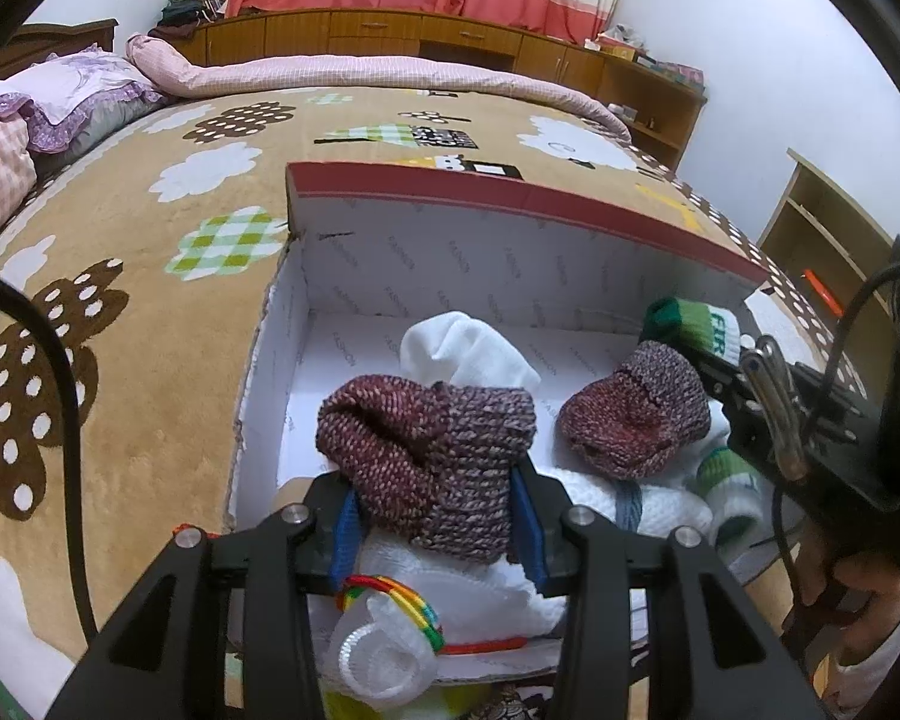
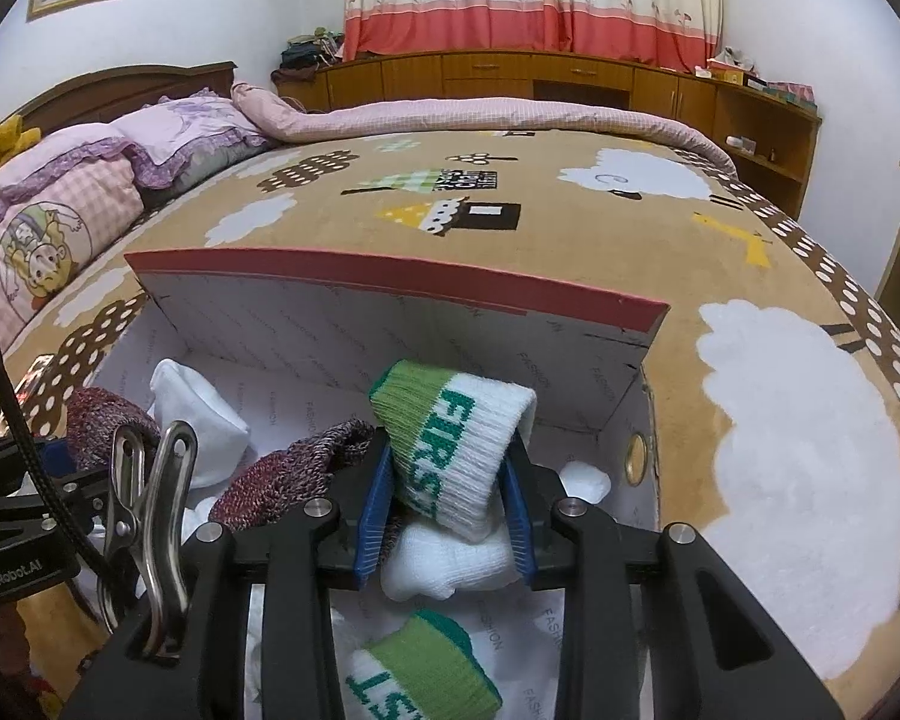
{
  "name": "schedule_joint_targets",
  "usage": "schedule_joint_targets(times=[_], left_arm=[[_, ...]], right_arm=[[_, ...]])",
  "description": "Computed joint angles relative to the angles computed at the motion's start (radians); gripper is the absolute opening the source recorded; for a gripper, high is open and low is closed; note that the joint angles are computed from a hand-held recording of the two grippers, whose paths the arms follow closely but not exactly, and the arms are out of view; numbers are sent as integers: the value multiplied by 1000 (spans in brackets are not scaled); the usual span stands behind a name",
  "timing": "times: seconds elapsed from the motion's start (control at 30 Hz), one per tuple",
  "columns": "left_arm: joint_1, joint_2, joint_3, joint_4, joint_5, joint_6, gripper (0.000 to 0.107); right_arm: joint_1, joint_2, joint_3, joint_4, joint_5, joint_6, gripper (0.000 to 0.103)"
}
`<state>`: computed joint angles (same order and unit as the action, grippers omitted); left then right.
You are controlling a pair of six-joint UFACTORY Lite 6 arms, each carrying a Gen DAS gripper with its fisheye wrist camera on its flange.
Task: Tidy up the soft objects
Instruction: 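Open both grippers to drop the knit sock and 'FIRST' sock in the box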
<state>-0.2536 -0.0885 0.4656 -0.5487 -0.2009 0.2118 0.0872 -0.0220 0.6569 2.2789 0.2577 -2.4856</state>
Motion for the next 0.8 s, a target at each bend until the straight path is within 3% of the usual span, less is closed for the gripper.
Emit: schedule_joint_targets(times=[0.2, 0.37, 0.5, 0.8], left_arm=[[-5, 8, 2, -45, -8, 43, 47], [-24, -12, -5, -152, 3, 143, 59], [-58, -58, -14, -360, 5, 342, 64], [-109, -197, -46, -862, 8, 829, 66]], right_arm=[[4, -12, -7, 28, -2, -14, 38], [2, -59, -37, 23, -5, -10, 48], [-8, -107, -61, -32, -3, 57, 57], [-31, -248, -124, -214, -8, 234, 60]])
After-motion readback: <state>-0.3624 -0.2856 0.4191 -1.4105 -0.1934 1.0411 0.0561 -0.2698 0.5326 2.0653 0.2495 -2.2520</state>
